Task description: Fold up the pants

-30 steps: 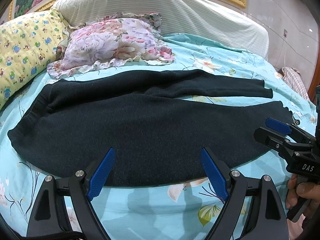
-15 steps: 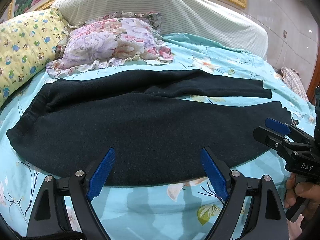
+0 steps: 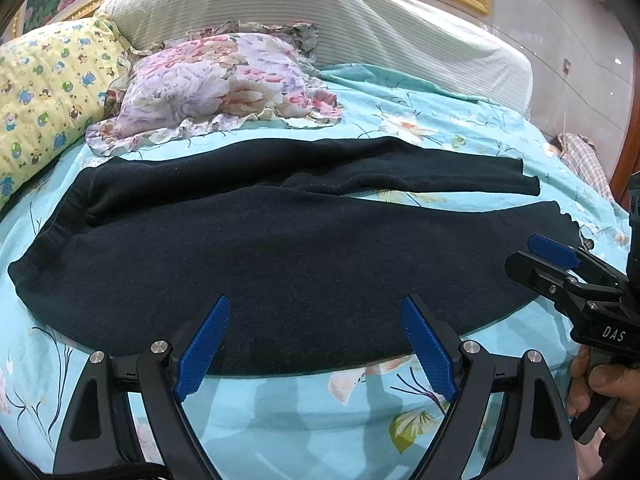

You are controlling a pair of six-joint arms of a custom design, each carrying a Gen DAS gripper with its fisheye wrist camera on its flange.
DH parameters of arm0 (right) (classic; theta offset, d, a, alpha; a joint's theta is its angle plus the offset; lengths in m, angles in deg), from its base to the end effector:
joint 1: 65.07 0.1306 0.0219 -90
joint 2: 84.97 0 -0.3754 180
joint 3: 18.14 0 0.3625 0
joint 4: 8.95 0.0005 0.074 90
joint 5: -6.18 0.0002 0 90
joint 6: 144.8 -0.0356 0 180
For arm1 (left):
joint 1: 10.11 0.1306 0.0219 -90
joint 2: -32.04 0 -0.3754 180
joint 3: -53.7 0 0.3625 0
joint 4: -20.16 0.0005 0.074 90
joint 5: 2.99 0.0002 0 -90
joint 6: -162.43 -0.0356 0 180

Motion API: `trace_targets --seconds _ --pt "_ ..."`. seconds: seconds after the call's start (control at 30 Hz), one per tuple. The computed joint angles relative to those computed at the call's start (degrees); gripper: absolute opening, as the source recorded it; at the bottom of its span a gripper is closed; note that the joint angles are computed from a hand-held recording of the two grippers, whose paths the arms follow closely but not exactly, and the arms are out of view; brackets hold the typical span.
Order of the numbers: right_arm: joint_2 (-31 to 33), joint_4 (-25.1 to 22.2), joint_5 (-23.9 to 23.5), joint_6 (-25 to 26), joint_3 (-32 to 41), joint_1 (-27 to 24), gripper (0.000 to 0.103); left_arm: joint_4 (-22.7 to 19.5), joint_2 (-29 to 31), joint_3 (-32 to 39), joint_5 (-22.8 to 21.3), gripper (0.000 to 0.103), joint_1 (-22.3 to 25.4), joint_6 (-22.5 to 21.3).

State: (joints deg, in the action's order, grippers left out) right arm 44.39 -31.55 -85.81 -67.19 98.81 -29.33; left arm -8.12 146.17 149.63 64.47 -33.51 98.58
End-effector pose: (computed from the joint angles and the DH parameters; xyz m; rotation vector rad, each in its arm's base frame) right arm 0.5707 0.4116 0.2799 -0.4706 2.1778 0.5082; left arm 0.5496 -0.2235 0.2823 -0.2378 2.2926 0.0314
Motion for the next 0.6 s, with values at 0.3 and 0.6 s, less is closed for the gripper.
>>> trace_targets --seconds 0.3,0.6 --pt "-0.2 0.3 -0.4 -0.6 -0.1 -0.1 0.089 -2.1 0.9 2.5 1.5 0.088 0.7 -0.7" --pt "0.4 -2.0 -0.2 -2.4 2.8 -1.3 0.089 -5.6 3.4 8.3 3.9 0.088 2.3 -1.5"
